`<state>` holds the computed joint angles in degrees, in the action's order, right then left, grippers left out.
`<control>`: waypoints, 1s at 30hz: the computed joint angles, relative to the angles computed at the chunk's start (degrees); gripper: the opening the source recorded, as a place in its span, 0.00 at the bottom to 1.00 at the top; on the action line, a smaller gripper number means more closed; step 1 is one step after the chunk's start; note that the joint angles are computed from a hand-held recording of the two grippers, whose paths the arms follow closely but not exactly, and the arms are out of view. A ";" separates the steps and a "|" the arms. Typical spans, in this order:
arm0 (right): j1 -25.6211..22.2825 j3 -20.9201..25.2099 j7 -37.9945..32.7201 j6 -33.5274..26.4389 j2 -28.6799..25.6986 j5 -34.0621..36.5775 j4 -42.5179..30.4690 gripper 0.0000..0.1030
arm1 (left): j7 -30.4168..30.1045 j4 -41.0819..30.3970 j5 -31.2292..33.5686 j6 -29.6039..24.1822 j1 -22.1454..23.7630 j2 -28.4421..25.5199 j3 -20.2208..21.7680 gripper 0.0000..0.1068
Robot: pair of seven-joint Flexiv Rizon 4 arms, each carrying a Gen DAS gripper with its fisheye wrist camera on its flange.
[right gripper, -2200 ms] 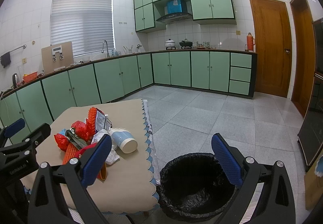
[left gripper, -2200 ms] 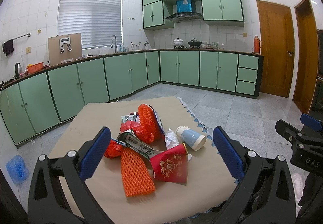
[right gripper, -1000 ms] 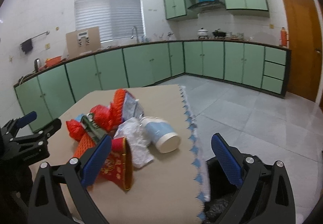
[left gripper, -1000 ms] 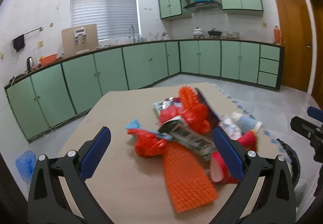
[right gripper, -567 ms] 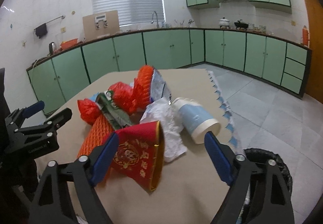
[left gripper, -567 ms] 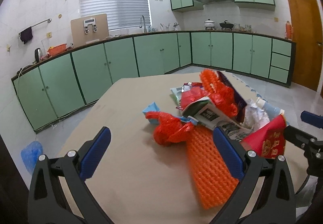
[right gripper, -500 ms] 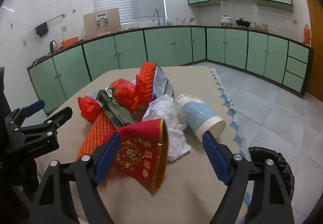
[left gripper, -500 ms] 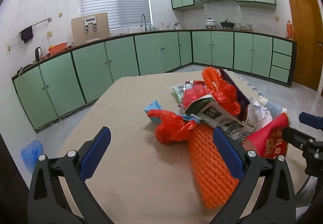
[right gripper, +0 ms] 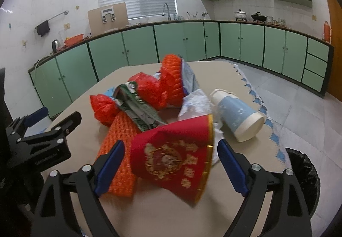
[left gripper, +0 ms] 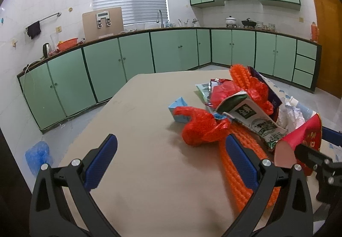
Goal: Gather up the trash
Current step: 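Grasp the orange foam net with the left tool while the right tool grasps the red printed paper cone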
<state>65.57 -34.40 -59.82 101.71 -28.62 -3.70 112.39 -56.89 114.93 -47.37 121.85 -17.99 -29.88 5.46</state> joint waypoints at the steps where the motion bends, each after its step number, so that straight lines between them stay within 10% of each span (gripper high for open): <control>1: 1.28 -1.36 0.16 -0.33 -0.44 0.13 -0.06 0.84 | -0.20 0.10 0.04 -0.17 0.21 0.05 -0.05 0.92; 30: 0.14 -0.88 0.38 1.44 2.05 2.32 2.45 0.73 | -5.12 -0.51 7.44 -4.46 0.19 -0.36 1.33 0.92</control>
<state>65.71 -35.28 -59.43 103.15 -26.57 -1.38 114.85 -62.01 114.42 -39.92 117.39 -17.80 -30.23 6.79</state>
